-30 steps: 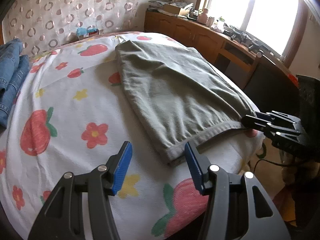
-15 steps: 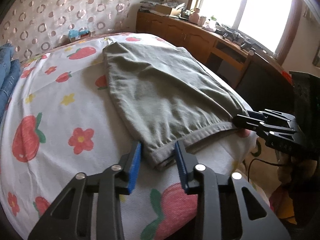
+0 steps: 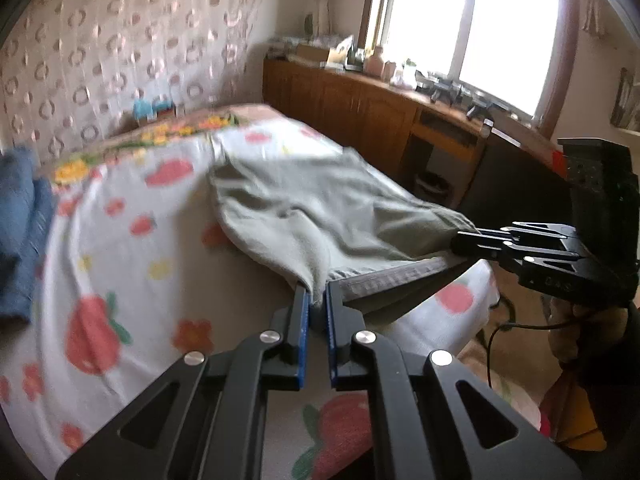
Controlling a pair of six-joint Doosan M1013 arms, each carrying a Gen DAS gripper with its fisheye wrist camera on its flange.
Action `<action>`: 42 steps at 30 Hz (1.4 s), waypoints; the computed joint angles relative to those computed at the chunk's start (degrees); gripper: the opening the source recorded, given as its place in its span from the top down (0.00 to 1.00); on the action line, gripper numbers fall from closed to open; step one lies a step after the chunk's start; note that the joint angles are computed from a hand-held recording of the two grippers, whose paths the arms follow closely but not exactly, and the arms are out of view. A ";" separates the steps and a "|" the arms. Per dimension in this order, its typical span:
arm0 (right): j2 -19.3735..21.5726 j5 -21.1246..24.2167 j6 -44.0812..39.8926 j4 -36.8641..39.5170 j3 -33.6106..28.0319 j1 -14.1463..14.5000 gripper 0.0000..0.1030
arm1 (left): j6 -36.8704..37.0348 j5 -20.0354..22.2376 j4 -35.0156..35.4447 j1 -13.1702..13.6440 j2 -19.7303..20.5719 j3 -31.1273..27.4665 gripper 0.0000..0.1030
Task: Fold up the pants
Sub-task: 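Close the right gripper on the pants end while the left gripper pinches the edge, then lift the grey-green pants up with both grippers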
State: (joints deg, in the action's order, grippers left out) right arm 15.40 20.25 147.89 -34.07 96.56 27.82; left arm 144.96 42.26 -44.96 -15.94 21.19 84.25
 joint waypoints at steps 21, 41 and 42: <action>-2.06 -1.98 -2.32 -13.62 -10.35 3.40 0.94 | 15.98 -5.71 -21.08 6.36 -6.73 -0.19 0.96; 12.27 8.01 -32.57 11.18 -34.90 -1.34 0.95 | 3.02 -6.85 -9.03 6.93 4.85 -16.95 0.96; 12.74 8.79 -33.92 12.47 -35.32 -1.42 0.95 | 2.11 -6.51 -8.01 7.05 5.15 -16.38 0.96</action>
State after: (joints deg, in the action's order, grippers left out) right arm 28.14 29.04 113.97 -21.60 61.24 26.39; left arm 147.07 35.76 -52.97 -8.89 26.34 67.87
